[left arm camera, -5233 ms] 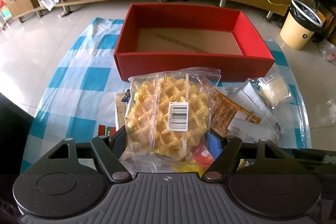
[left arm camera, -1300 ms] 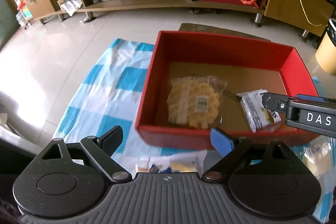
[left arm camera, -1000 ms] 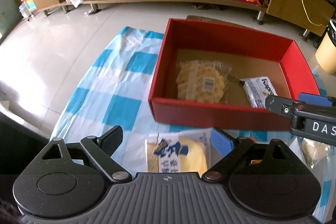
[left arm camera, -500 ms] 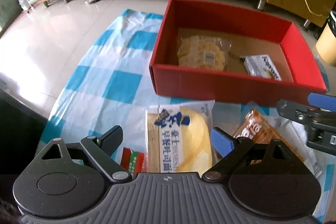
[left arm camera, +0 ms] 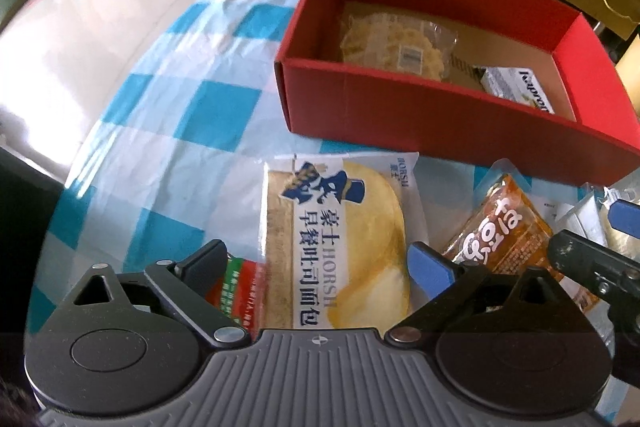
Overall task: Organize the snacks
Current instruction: 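Grasp the HORSH bread pack with the left gripper while the right grasps the orange pastry pack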
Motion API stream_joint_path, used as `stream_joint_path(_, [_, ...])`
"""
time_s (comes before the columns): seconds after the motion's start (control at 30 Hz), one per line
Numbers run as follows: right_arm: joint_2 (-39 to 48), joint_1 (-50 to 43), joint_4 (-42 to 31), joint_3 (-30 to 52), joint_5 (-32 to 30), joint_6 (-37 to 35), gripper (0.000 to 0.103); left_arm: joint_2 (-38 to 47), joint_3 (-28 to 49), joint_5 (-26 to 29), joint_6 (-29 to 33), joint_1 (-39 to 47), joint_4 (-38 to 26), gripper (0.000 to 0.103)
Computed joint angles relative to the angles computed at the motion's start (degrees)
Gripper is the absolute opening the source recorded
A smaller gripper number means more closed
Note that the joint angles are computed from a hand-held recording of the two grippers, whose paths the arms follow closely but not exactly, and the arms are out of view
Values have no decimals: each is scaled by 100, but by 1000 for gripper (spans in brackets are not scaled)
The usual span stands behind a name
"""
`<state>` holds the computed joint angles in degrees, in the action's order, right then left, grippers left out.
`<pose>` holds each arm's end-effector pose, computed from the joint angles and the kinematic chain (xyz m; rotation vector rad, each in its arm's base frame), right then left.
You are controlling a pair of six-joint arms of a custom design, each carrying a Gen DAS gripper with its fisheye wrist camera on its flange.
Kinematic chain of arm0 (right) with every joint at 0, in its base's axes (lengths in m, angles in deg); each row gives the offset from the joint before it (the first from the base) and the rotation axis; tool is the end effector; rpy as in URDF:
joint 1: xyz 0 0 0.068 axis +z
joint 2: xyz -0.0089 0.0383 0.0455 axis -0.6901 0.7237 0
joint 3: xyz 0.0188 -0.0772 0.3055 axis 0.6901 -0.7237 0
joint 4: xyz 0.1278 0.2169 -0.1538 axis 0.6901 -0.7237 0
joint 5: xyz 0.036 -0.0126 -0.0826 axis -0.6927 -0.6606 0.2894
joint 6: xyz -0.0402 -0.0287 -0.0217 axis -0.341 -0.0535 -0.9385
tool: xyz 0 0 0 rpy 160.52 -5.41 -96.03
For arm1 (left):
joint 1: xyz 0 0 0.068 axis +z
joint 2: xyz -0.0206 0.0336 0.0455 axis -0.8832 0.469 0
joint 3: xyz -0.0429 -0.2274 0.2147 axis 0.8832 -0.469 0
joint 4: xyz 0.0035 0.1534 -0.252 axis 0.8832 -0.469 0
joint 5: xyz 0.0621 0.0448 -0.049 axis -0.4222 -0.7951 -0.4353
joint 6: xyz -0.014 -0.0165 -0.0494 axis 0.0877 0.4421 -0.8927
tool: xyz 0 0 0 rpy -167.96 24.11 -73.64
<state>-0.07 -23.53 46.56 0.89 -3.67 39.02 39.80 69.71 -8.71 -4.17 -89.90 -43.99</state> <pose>0.2598 0.1047 0.1760 -0.5961 2.5502 0.4532 0.2294 -0.1099 0.1639 -0.4395 2.7732 0.1531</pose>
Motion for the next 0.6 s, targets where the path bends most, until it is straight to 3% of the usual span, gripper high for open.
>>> stream_joint_path(0.17, [165,-1,-85,67,5,-91,69,148,23,64,22,-8,84,98])
stream_joint_path(0.33, [293,63,-199,100,-1,-270,69,-63,9,38,70,-131,-94,79])
stream_joint_path(0.6, [451,530,-193,-4,306,-590,71,-789,-312,39,81,-142,-557,76])
